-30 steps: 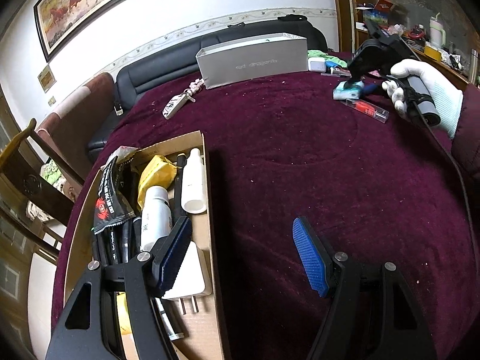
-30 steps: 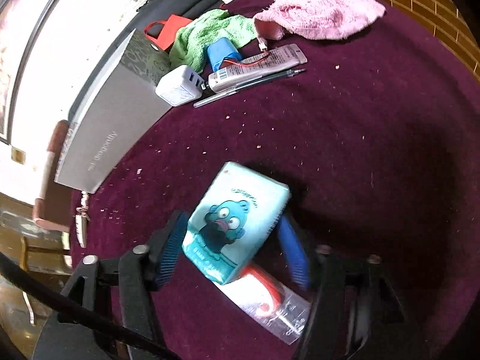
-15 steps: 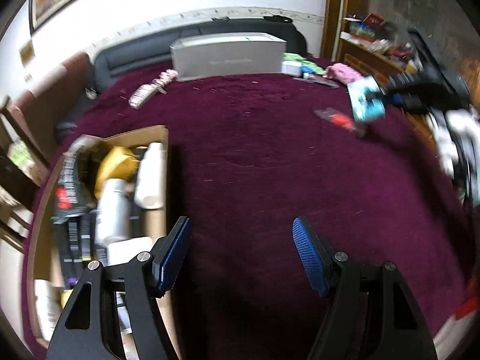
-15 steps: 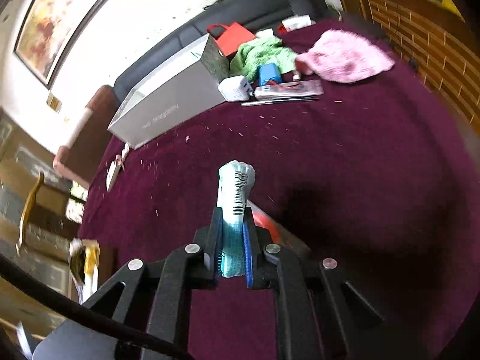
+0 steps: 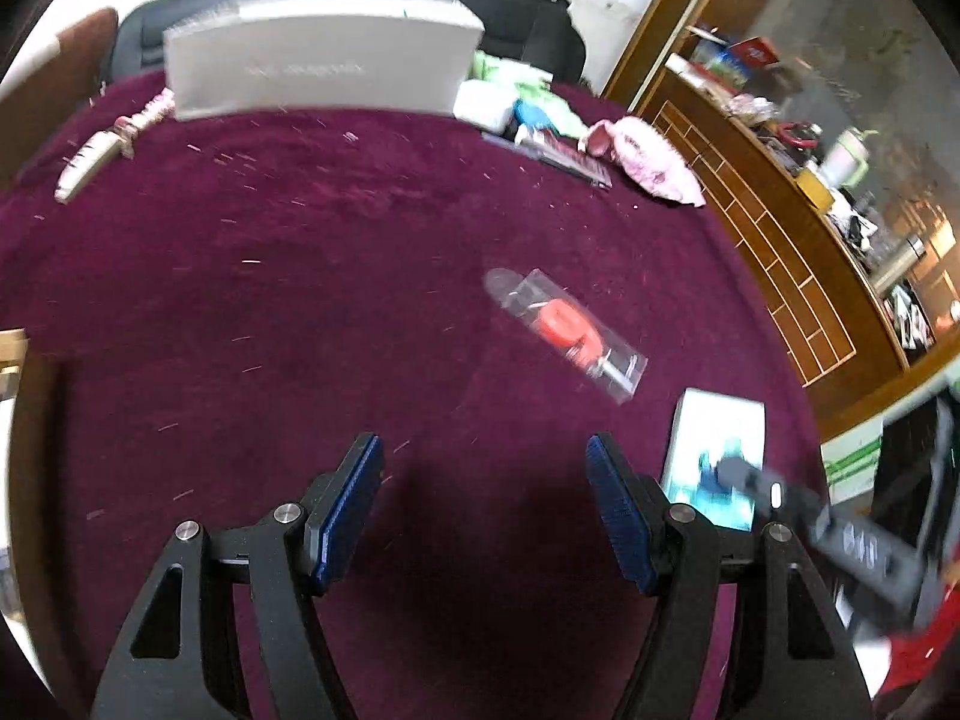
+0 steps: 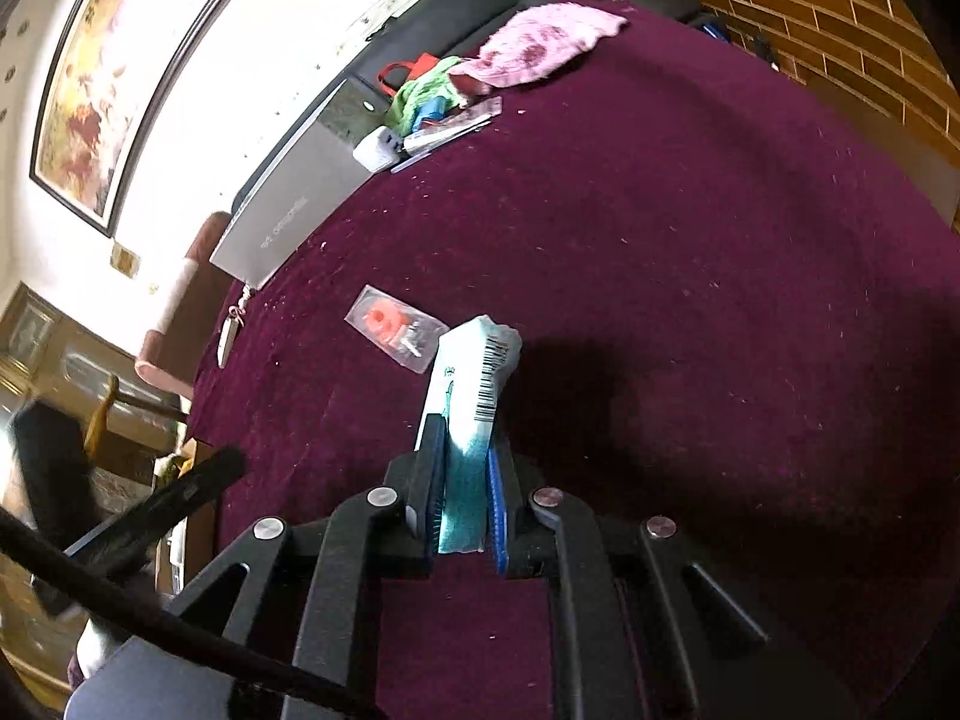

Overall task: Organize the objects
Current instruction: 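Grasp the teal tissue pack with the right tool, then grasp the red candle package with the left tool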

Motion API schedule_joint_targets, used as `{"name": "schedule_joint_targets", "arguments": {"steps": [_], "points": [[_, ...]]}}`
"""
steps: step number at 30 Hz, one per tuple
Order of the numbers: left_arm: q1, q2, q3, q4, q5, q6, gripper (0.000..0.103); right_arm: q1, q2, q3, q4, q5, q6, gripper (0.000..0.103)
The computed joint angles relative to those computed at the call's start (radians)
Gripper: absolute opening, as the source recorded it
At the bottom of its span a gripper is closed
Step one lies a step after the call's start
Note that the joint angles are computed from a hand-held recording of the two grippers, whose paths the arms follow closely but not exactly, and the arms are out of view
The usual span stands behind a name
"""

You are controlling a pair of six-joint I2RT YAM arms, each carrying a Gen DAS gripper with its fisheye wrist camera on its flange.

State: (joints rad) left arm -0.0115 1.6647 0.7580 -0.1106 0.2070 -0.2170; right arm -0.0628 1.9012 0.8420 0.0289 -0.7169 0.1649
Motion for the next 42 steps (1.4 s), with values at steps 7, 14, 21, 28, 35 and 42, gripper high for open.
{"name": "schedule_joint_targets", "arguments": {"steps": [7,14,21,28,35,42], "points": [[-0.132,0.205,0.195,0.036,-0.211,-0.196,0.063,-0.038,0.035,0.015,-0.008,-0.055,0.023,0.016],[-0.225,0.338,0.349,-0.038,-0.453,-0.186,0.083,-0.057,0.067,0.033,-0.017,-0.114,0.057,0.017],[-0.235,0.342,0.335,0.003,-0.505,-0.037,0.101,-0.058,0.07,0.028,-0.003,-0.123,0.074,0.025],[-0.252,0.25,0.266,-0.071,-0.619,0.213,0.098,-0.061,0.081,0.026,0.023,-0.107,0.094,0.027],[-0.097,0.23,0.28,-0.057,-0.263,-0.107,0.098,-0.063,0.083,0.02,0.048,-0.111,0.108,0.03],[-0.33,0.462,0.503,-0.102,-0.776,0.116,0.099,-0.058,0.101,0.034,0.064,-0.13,0.121,0.033]]}}
